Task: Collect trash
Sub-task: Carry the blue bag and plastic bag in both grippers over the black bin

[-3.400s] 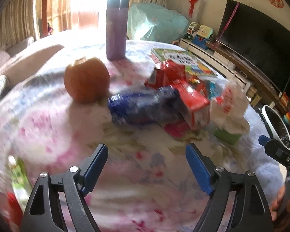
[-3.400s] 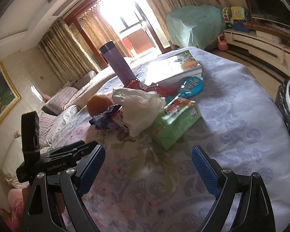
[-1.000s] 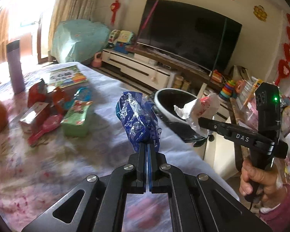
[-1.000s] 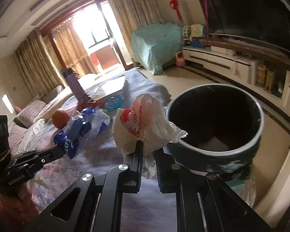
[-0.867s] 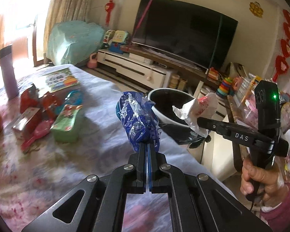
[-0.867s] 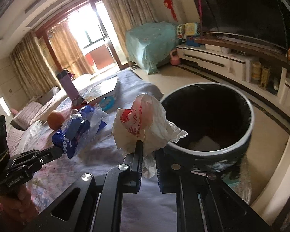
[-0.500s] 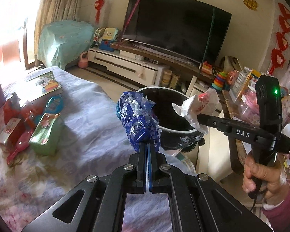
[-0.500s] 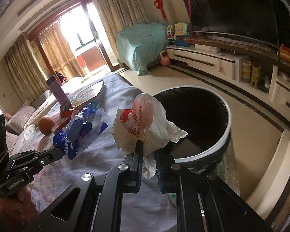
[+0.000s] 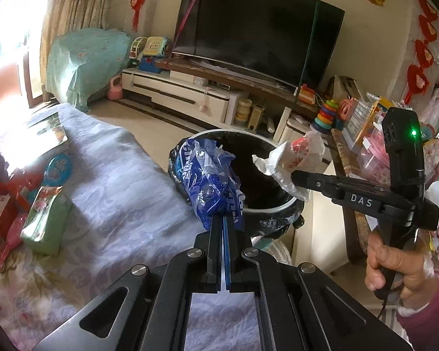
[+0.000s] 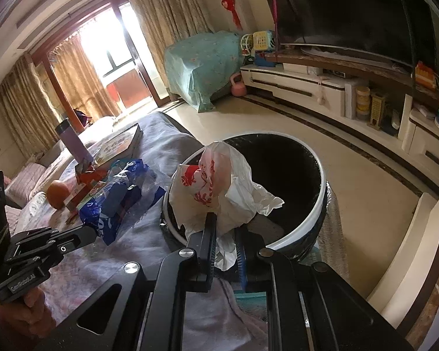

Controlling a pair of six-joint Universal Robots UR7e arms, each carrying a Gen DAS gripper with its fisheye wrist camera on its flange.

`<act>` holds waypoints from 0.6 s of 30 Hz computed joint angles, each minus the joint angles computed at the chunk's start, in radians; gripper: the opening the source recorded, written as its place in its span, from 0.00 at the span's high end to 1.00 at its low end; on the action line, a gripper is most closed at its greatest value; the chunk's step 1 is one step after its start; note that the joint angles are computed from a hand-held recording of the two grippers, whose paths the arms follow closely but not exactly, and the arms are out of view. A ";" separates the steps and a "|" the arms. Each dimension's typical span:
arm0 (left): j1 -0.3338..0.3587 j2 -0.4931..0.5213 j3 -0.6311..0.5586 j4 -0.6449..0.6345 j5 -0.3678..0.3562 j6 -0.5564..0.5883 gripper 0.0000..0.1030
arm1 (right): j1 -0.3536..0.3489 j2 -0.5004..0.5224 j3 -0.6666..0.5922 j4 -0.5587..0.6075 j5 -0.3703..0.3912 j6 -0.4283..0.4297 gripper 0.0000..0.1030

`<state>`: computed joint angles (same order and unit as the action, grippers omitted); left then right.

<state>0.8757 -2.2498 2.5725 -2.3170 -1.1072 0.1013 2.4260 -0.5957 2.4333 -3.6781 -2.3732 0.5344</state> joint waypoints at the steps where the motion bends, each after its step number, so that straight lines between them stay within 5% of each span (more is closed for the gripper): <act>1: 0.000 0.013 0.000 -0.010 -0.002 0.002 1.00 | -0.004 -0.003 0.001 0.002 0.003 -0.002 0.88; 18: 0.009 0.202 -0.016 -0.142 -0.012 0.014 1.00 | -0.089 -0.040 0.011 0.024 0.031 -0.060 0.88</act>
